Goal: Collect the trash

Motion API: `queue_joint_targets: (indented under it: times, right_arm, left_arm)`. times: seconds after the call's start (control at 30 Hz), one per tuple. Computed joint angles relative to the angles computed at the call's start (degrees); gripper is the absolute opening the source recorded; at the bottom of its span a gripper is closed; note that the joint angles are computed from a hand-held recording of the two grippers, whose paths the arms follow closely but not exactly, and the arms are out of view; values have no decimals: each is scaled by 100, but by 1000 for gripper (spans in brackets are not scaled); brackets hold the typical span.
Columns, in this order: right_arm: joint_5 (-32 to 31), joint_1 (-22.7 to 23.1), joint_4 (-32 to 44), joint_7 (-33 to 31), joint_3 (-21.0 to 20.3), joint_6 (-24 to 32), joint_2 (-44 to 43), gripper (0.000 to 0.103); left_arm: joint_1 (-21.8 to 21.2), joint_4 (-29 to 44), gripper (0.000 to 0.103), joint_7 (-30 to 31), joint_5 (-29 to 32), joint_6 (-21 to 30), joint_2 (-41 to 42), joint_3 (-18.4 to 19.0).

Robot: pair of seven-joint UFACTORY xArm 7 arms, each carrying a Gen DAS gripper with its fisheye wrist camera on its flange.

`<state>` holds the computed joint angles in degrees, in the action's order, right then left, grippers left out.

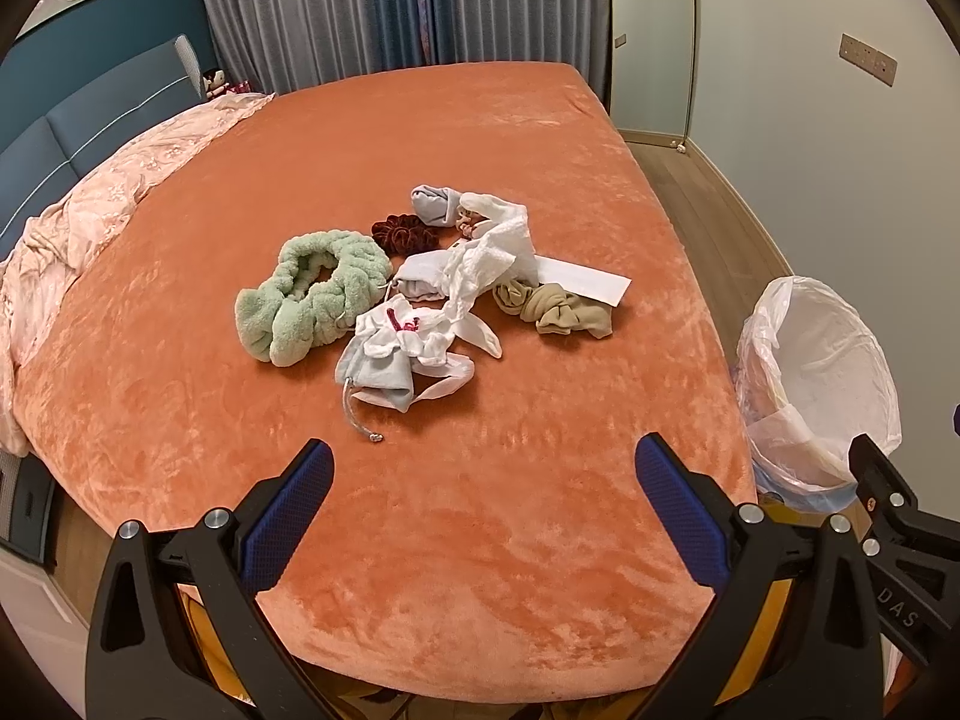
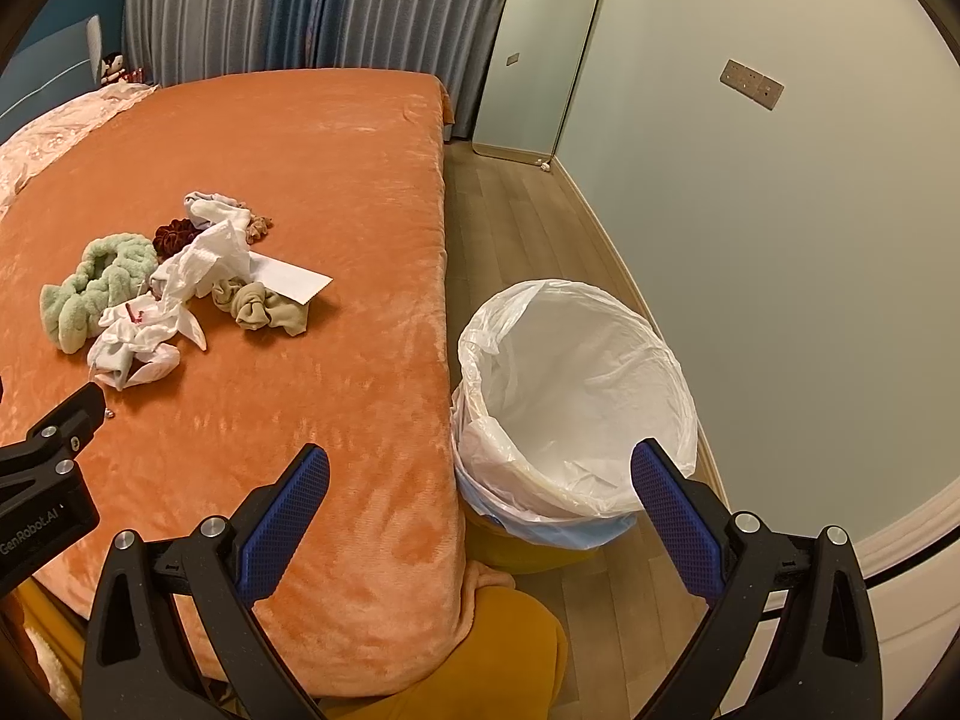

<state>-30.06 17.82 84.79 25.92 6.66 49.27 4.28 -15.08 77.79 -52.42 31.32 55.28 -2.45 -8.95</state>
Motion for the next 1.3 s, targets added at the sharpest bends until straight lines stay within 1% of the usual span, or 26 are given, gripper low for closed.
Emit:
queue_joint_targets:
  times: [0.83,1.3]
  right_arm:
    - [21,-1,13,27,-6,3,9,96]
    - [0,18,203,26,-26,104,91,96]
  left_arm:
    - [32,-93,96,-30,22,7,-70,-14]
    - [30,-76,96,-31,22,19,-70,-21]
